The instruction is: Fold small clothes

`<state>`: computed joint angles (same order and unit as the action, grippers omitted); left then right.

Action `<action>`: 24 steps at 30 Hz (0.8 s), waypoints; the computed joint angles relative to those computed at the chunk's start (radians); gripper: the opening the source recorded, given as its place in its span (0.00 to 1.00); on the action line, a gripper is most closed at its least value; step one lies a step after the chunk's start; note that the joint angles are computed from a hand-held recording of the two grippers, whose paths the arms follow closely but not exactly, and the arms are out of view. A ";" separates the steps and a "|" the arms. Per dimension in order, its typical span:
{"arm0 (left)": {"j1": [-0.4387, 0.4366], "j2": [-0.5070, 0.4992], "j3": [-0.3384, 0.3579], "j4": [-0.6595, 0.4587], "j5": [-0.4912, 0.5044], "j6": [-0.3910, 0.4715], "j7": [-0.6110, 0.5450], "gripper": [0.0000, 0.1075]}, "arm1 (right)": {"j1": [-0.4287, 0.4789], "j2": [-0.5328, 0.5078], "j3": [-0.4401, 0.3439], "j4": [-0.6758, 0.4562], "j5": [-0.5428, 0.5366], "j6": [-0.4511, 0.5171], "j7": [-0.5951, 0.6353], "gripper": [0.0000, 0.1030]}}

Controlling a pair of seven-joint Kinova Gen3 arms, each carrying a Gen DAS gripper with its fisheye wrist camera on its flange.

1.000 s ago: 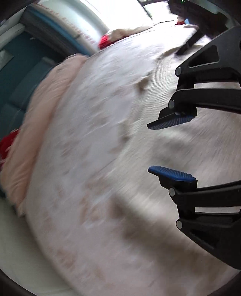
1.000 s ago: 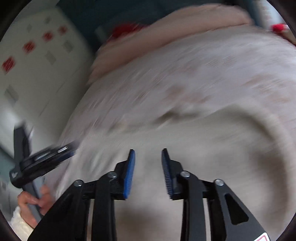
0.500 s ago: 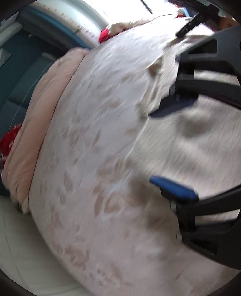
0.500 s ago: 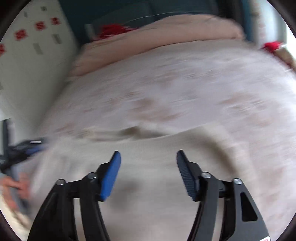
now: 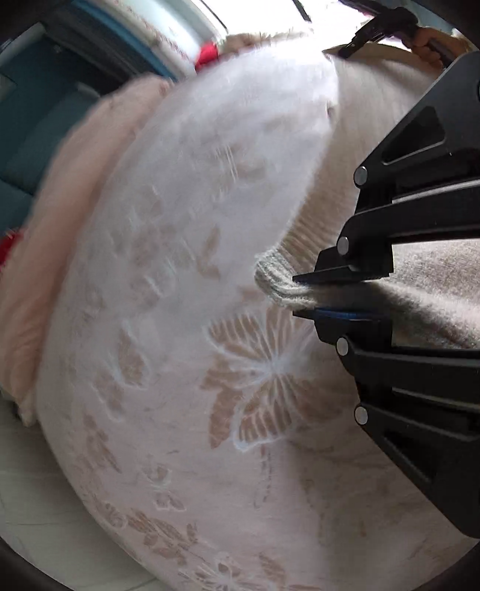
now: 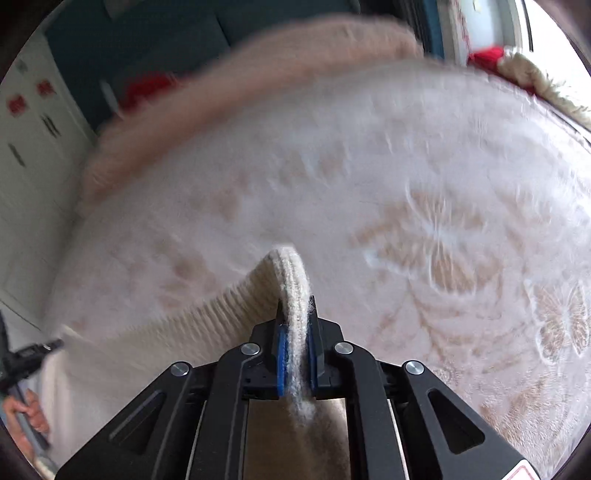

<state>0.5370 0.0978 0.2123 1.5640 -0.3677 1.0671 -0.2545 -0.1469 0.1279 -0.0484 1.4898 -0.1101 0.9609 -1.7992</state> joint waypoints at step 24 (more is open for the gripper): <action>0.366 -0.116 0.199 0.141 -0.192 0.087 0.609 0.37 | 0.047 -0.498 -0.011 0.417 -0.224 0.074 0.165 0.12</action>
